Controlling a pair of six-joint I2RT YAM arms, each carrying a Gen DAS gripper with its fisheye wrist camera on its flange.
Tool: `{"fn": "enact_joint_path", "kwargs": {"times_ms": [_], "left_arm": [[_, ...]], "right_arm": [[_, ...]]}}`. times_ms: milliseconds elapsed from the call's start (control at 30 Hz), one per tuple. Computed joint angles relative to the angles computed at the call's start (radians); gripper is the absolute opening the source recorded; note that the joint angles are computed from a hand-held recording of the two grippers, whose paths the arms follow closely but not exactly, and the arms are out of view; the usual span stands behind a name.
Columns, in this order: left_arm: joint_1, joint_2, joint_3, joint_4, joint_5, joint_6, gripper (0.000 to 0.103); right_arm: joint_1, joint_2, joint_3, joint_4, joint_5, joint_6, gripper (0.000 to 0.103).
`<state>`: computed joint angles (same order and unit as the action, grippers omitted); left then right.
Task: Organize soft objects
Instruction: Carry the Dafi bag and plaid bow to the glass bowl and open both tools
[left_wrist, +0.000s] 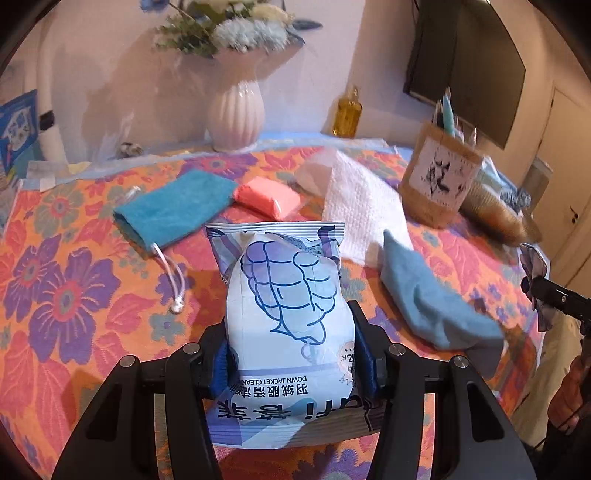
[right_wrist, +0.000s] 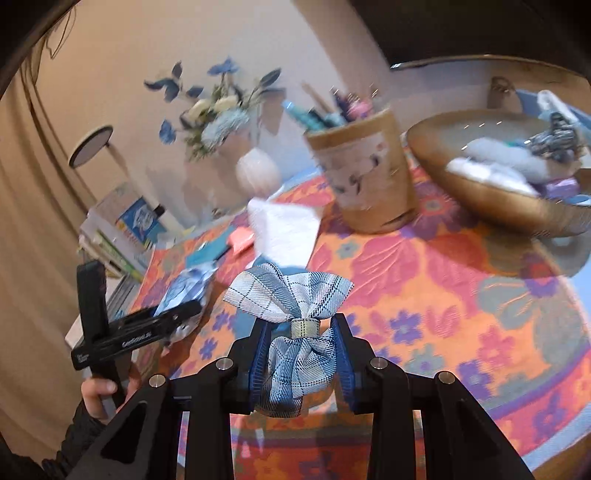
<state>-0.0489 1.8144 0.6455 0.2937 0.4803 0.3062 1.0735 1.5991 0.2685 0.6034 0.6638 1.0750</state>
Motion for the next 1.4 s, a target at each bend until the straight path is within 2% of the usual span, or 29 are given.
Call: {"fn": "enact_joint_path", "kwargs": {"times_ms": [100, 167, 267, 433, 567, 633, 733, 800, 867, 967, 1000, 1033, 1067, 1100, 1133, 1300, 1400], "left_arm": [[-0.004, -0.1, -0.045, -0.002, 0.075, -0.034, 0.051], [-0.047, -0.201, -0.078, -0.006, 0.069, -0.042, 0.051], [-0.144, -0.338, -0.063, -0.07, 0.062, -0.073, 0.051], [-0.351, -0.389, 0.116, -0.18, 0.008, -0.173, 0.051], [-0.525, -0.29, 0.315, -0.231, -0.045, -0.239, 0.051], [-0.587, -0.222, 0.403, -0.249, -0.083, -0.233, 0.051], [-0.667, -0.069, 0.581, -0.329, -0.139, -0.25, 0.051], [-0.698, 0.034, 0.685, -0.365, -0.156, -0.267, 0.051], [-0.731, 0.106, 0.742, -0.347, -0.204, -0.272, 0.051], [-0.759, 0.196, 0.845, -0.383, -0.209, -0.278, 0.052], [-0.764, 0.218, 0.874, -0.398, -0.203, -0.278, 0.054], [-0.772, 0.247, 0.914, -0.419, -0.202, -0.277, 0.058], [-0.774, 0.259, 0.935, -0.435, -0.208, -0.274, 0.073], [-0.782, 0.273, 0.953, -0.442, -0.231, -0.28, 0.084], [-0.784, 0.273, 0.946, -0.428, -0.233, -0.285, 0.085], [-0.76, 0.221, 0.867, -0.411, -0.181, -0.283, 0.085], [-0.723, 0.14, 0.769, -0.386, -0.133, -0.301, 0.085]], "right_arm": [[0.014, -0.105, -0.021, -0.076, 0.066, 0.002, 0.032], [0.013, -0.193, -0.032, -0.147, 0.098, 0.002, 0.032], [0.008, -0.375, -0.045, -0.301, 0.161, -0.011, 0.032], [-0.051, -0.783, -0.034, -0.67, 0.263, -0.027, 0.033], [-0.217, -0.963, 0.019, -0.921, 0.226, -0.017, 0.033], [-0.38, -1.038, 0.016, -0.943, 0.113, -0.066, 0.033], [-0.663, -1.116, -0.02, -0.91, -0.112, -0.139, 0.033], [-0.803, -1.073, -0.024, -0.865, -0.21, -0.18, 0.033], [-0.904, -1.001, -0.012, -0.828, -0.259, -0.227, 0.033], [-1.004, -0.887, 0.016, -0.769, -0.33, -0.298, 0.033], [-1.033, -0.844, 0.034, -0.751, -0.348, -0.319, 0.034], [-1.048, -0.808, 0.052, -0.747, -0.353, -0.329, 0.04], [-1.067, -0.782, 0.065, -0.743, -0.368, -0.338, 0.053], [-1.083, -0.778, 0.064, -0.732, -0.39, -0.352, 0.06], [-1.083, -0.781, 0.059, -0.725, -0.394, -0.357, 0.065], [-0.971, -0.849, 0.049, -0.821, -0.273, -0.334, 0.065], [-0.913, -0.896, 0.023, -0.847, -0.262, -0.297, 0.065]]}}
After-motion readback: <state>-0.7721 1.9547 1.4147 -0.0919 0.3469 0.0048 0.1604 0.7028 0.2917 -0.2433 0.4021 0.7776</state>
